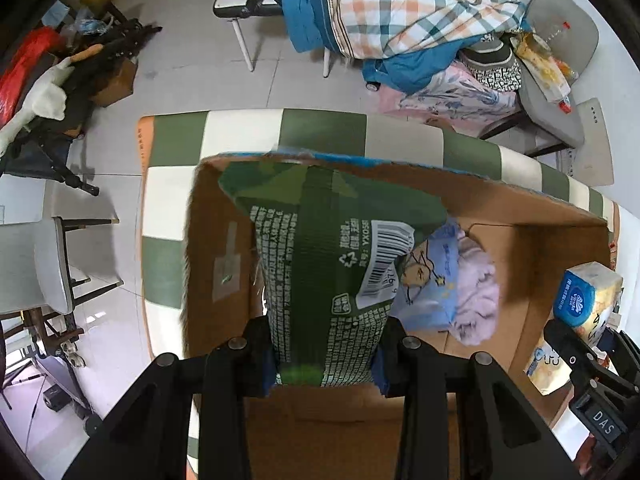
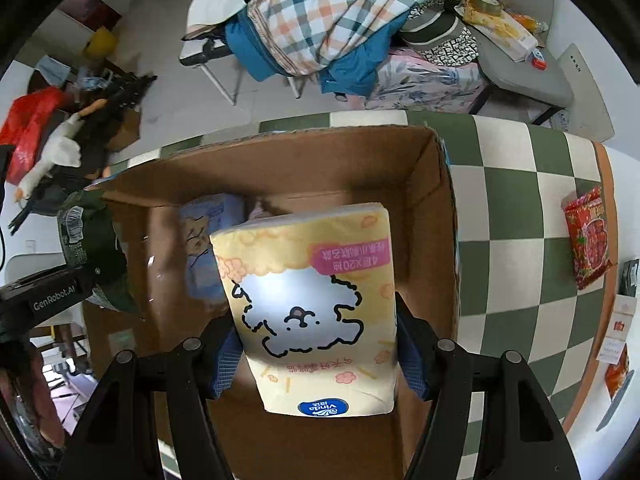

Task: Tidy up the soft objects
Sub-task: 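Lower both held items into the box and open both tools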

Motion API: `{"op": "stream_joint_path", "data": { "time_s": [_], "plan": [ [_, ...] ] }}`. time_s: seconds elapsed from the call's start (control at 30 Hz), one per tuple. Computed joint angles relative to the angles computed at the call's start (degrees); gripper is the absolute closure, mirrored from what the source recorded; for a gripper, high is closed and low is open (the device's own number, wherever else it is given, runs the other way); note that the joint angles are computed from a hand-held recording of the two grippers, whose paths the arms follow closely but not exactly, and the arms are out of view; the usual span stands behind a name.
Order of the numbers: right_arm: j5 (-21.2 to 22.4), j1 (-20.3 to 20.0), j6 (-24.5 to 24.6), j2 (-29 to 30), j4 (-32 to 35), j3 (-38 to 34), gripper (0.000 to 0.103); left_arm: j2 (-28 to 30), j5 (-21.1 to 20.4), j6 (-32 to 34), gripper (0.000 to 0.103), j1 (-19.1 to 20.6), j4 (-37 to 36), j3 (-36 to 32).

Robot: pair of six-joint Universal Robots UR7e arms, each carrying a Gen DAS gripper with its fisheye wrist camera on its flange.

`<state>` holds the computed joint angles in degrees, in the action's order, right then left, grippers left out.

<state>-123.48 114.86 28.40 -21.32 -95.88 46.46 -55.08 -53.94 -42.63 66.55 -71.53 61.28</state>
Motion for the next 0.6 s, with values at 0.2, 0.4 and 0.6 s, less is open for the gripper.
{"op": "stream_joint_path", "data": {
  "time_s": [0.2,0.4,0.6],
  "plan": [
    [-0.8,-1.0,0.7,2.4,2.7,-3.4,0.032,2.6,-1.4,-1.6,0.065,1.2,2.5,-3.9],
    [-1.6,-0.6,0.7,1.9,1.4,-3.3,0.020,1.0,0.2,-0.2,0.040,0.2,-0.3,-2.4],
    [-2.1,0.6,-0.4,0.4,0.4,-1.5,0.000,-2.6,2.6,0.2,0.004,-2.0,-2.4,2.2]
  ]
}}
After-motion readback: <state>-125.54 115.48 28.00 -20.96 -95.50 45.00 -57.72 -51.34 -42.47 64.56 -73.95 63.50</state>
